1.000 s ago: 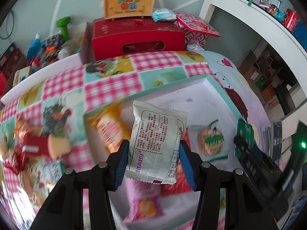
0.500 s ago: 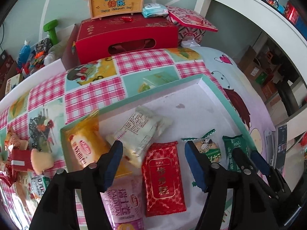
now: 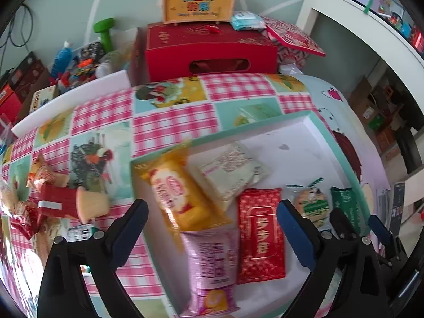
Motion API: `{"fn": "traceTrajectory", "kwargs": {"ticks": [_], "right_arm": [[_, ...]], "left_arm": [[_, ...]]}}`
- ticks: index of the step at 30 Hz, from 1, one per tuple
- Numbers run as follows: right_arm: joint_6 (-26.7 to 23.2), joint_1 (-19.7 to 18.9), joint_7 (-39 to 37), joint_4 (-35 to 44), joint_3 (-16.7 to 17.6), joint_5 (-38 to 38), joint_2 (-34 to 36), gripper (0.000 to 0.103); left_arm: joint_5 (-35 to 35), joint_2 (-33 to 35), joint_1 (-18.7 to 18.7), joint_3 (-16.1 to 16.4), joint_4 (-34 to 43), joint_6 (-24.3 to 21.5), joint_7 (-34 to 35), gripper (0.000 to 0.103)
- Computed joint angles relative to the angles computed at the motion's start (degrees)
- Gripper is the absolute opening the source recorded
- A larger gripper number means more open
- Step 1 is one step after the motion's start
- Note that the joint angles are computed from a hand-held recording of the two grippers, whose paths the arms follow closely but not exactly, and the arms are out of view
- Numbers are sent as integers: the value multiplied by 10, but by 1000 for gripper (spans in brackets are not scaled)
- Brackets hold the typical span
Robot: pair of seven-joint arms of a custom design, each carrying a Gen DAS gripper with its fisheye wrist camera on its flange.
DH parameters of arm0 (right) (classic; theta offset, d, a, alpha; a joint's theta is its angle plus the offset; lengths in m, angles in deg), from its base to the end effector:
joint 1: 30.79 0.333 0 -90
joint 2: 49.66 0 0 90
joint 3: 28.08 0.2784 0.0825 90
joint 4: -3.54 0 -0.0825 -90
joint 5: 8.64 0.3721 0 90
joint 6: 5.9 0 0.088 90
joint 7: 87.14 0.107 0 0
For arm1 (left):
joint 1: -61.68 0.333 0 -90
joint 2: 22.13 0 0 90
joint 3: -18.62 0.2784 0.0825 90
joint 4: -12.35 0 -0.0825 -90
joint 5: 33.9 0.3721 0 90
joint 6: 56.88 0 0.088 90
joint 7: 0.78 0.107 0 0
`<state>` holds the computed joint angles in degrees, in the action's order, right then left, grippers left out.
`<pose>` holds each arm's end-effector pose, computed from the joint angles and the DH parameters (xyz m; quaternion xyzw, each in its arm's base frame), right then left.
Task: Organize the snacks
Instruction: 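Move both tools back from the tray to the snack pile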
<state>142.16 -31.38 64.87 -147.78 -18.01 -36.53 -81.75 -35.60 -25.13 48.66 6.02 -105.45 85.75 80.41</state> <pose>0.4088 0.0764 0.4457 -0.4567 0.8313 -0.2541 0.1890 0.5117 -0.2469 0.4799 -0.5852 0.7746 -0.2150 0.1065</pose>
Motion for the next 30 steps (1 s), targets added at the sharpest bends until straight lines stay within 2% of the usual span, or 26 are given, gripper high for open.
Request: {"fn": "traceTrajectory", "kwargs": {"ticks": [3,8,12,16,20,30], "right_arm": [[0,0,7,3,5,-3,-2,103],[3,10,5,16,14,-9,-3,103],[-43,30,-5,51,22,0,21,103],[-59,55,-12,71,18,4,39,103],[-45,72,-9,81,19,4,50,103],[-15,119,-12,132,32,-8,112,103]], "left_arm": [[7,-7,5,4,-7,-3,-11,98],[-27,-34,11,13,-31,-10,23,98],[-21,-60,21,20,-54,-23,23,98],[-49,-85,32,35,-81,-34,34,98],[-46,-103,51,42,-98,-41,16,98],[-86,-147,80,72,-146,-43,36,98]]}}
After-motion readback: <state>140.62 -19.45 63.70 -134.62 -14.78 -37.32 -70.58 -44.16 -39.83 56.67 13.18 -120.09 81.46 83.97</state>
